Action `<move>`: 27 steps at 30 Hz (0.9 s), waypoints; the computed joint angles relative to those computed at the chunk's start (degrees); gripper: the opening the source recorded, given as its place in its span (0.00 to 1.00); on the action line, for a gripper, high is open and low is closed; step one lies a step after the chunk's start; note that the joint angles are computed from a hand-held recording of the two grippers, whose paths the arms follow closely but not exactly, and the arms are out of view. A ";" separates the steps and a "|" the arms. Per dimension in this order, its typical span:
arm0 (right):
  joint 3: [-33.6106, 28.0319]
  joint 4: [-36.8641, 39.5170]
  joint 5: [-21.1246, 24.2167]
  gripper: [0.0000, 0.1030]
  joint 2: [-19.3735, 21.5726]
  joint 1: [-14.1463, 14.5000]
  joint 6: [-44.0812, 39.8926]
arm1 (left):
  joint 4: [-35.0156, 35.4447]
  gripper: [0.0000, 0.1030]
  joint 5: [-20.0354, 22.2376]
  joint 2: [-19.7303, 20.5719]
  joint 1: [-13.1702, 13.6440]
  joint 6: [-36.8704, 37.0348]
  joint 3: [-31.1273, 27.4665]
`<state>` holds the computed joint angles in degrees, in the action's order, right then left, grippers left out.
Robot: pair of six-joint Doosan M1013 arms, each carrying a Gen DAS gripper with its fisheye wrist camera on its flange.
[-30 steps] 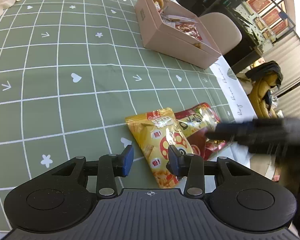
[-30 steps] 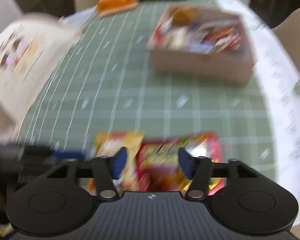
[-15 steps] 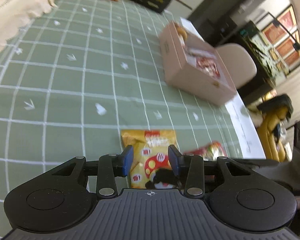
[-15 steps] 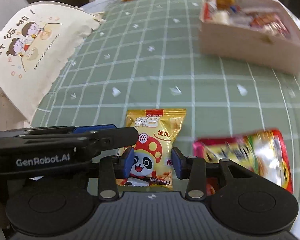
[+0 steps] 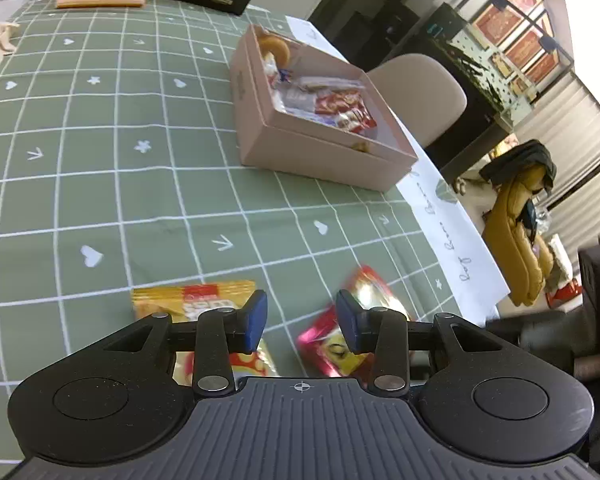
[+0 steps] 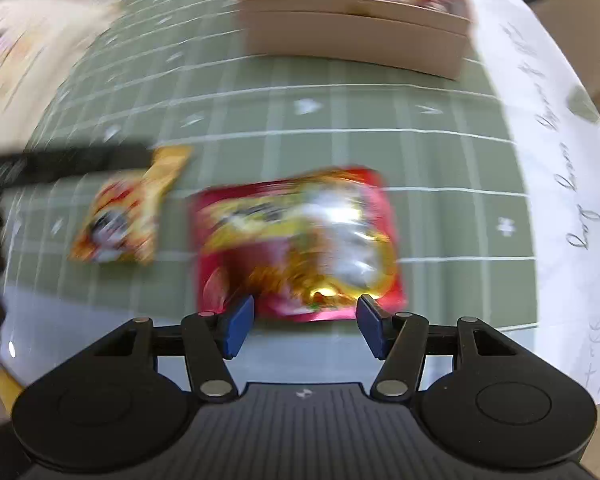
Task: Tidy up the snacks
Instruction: 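Grasp the yellow panda chips bag with the left gripper while the right moves to the red pouch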
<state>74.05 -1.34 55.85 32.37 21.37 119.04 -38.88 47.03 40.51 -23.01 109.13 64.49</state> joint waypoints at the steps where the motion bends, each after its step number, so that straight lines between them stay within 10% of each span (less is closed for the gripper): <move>1: 0.07 -1.07 -0.17 0.56 0.00 -0.20 1.14 | 2.18 0.42 -0.24 -0.04 -0.42 -0.85 -0.07; 17: 4.12 -2.64 -10.77 0.76 -1.17 -1.86 17.73 | 27.71 0.41 -8.06 -3.14 -2.35 -10.79 4.24; 27: 4.51 -7.24 -12.28 0.85 -0.86 -0.77 19.49 | 20.33 0.43 -5.78 -4.64 -2.91 1.29 5.58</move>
<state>78.56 -8.58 43.57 31.51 20.60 138.53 -18.55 41.25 35.87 -25.92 110.41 70.07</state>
